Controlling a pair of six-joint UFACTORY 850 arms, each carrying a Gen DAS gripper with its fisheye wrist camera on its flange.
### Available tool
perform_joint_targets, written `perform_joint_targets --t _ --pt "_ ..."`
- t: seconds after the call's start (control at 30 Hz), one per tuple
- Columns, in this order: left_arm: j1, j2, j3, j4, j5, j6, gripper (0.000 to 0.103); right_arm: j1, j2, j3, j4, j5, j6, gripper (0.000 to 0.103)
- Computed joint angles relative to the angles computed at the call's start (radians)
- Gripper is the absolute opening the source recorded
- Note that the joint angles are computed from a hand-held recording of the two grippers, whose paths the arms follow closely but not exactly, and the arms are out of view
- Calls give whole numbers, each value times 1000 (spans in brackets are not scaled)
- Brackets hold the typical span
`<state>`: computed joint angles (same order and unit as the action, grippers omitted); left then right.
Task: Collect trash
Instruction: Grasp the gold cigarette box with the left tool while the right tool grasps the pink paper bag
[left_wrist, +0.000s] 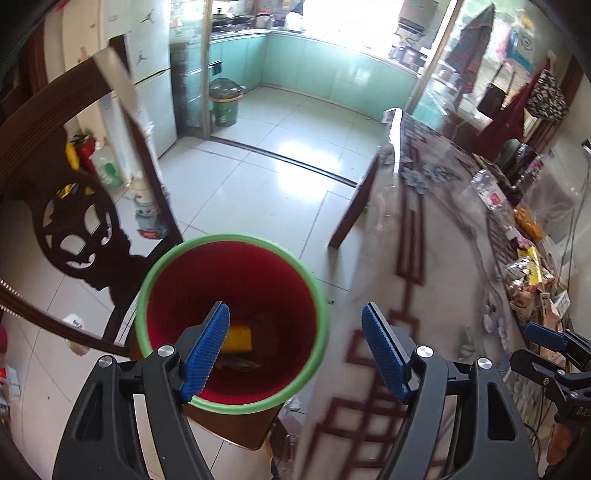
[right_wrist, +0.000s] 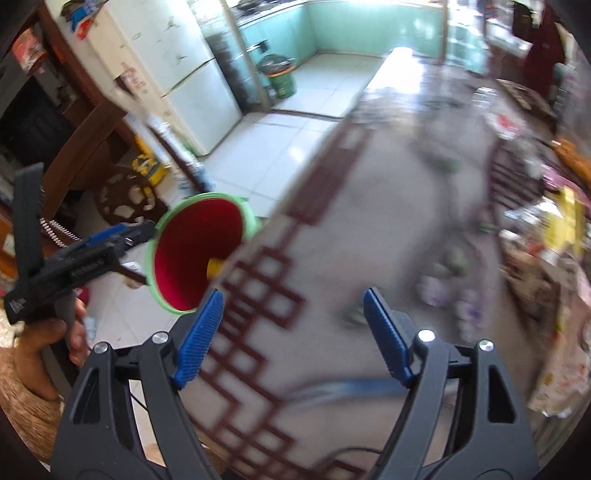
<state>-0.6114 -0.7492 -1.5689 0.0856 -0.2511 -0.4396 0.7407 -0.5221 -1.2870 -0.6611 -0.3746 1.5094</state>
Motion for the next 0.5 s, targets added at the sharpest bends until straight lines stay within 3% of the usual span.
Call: perform_joint_targets --t 0.2,0.37,0.43,0.5 --pt "-58 -29 -66 -95 -23 116 71 -10 185 251 -137 -54 272 76" --pt "-122 -55 -117 -50 -42 55 71 -57 379 468 -237 -119 436 76" --pt "-151 -60 -129 -20 -54 -4 71 -107 425 530 -215 -100 420 76" --pt "-178 -67 -142 -16 -63 -26 71 -171 460 591 -191 -27 383 76"
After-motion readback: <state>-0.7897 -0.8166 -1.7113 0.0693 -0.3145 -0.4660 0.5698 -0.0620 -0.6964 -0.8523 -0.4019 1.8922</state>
